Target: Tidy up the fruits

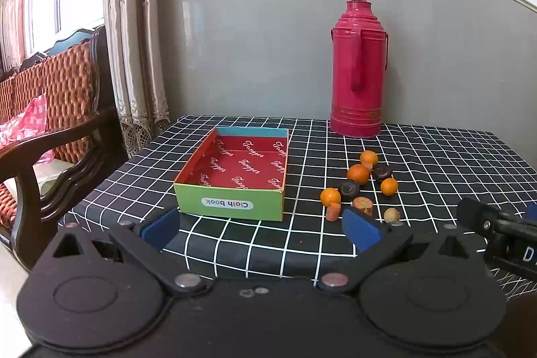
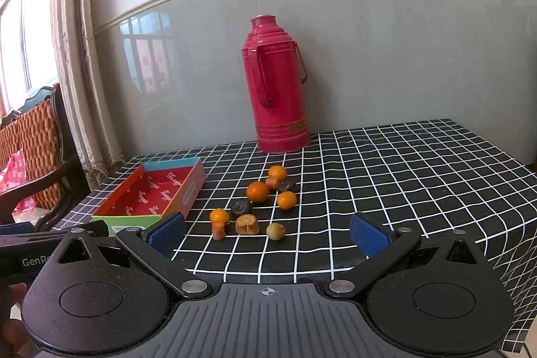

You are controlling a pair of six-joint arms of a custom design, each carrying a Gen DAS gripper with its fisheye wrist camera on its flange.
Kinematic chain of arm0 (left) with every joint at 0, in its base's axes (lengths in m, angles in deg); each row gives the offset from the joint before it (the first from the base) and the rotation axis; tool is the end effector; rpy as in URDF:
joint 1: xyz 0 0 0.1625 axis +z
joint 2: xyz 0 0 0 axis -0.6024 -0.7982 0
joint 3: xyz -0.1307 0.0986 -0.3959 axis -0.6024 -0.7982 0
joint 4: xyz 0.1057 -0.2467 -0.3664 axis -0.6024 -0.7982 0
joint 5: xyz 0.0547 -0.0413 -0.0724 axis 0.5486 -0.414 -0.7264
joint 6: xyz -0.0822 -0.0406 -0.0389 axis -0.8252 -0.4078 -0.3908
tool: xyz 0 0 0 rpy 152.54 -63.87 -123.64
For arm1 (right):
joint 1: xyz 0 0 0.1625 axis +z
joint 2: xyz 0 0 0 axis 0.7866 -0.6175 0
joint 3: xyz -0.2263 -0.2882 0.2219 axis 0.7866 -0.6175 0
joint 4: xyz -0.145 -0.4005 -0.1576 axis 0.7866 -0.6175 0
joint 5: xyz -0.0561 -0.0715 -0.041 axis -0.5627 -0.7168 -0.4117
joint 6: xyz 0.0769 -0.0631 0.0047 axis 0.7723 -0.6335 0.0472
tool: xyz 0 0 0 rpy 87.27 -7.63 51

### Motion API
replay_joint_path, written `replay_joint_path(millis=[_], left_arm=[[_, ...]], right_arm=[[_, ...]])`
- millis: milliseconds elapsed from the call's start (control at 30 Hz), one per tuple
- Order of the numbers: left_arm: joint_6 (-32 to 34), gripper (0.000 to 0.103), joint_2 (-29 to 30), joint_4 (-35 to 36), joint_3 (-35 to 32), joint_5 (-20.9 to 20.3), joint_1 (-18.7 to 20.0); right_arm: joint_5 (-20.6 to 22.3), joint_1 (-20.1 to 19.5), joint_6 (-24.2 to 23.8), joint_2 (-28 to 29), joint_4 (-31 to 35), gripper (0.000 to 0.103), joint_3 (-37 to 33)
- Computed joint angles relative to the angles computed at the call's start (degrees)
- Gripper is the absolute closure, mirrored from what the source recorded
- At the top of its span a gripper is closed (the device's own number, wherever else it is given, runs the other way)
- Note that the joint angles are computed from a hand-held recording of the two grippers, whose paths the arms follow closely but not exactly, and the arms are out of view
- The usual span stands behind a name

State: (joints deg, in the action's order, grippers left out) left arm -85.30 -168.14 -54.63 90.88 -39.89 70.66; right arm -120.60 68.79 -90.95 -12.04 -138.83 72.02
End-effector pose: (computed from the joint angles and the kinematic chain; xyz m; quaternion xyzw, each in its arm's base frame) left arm -0.1432 -0.3744 0.2638 0.0762 0.7347 -0.5188 0.4303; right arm 0.3338 -0.3924 0.0569 0.2534 -0.8323 0.4661 0.1605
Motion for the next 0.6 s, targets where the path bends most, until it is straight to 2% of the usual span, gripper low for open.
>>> replay_joint_path(millis=[400, 600], left_arm=[[1.01, 0.006, 0.17, -1.13, 0.22, 0.07, 0.03], [7.22, 0.006, 2.90, -9.74, 0.43, 0.14, 0.98]], right_arm=[[-0.01, -0.21, 0.03, 0.02, -0.20, 0.000, 0.11], [-0.87, -0.39, -0.65, 0.70, -1.99, 0.000, -0.18]])
